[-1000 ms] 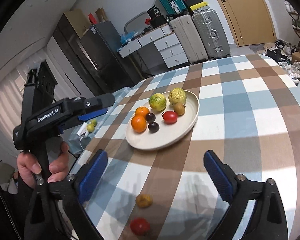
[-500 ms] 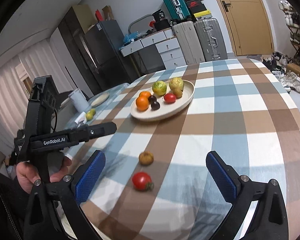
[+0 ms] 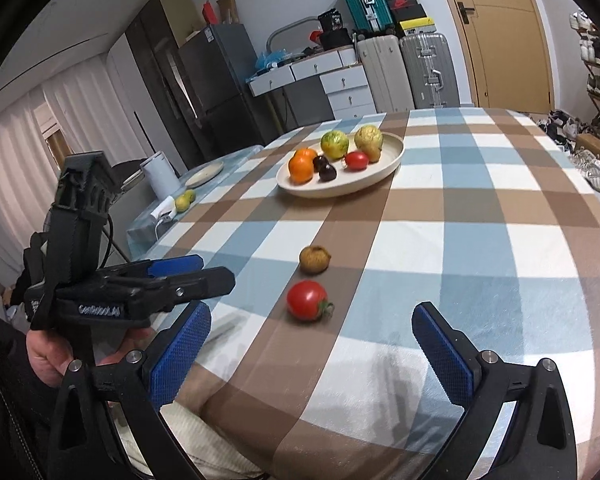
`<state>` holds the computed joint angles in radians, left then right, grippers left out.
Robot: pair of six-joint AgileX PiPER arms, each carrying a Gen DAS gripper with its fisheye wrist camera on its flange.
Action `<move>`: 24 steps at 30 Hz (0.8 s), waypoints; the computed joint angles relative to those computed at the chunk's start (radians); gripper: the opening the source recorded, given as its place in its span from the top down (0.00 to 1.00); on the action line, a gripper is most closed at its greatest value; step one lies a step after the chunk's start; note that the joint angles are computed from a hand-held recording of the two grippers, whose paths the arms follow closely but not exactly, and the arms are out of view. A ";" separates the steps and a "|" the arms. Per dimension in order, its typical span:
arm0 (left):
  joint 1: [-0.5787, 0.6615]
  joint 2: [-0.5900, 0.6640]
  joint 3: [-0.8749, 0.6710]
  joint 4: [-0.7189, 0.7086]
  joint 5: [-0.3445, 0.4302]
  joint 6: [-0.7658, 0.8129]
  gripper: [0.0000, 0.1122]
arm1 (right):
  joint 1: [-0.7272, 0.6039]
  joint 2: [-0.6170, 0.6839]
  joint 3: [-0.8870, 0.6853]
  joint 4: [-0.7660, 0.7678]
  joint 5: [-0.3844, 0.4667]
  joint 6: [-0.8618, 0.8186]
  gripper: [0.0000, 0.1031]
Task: Organize fruits
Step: 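Move both tools back to the last tomato and brown fruit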
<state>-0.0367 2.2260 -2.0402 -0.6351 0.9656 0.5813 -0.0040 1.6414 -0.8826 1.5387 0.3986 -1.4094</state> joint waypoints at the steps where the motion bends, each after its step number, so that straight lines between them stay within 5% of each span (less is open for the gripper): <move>1: 0.003 -0.007 0.012 -0.006 -0.004 0.010 0.09 | 0.006 0.006 -0.003 -0.009 -0.008 0.012 0.01; 13: 0.032 0.015 -0.011 0.012 0.005 0.005 0.09 | 0.064 0.124 -0.125 -0.151 -0.031 0.189 0.03; 24: 0.032 0.148 -0.237 0.051 0.111 -0.085 0.09 | 0.076 0.186 -0.195 -0.286 -0.037 0.324 0.45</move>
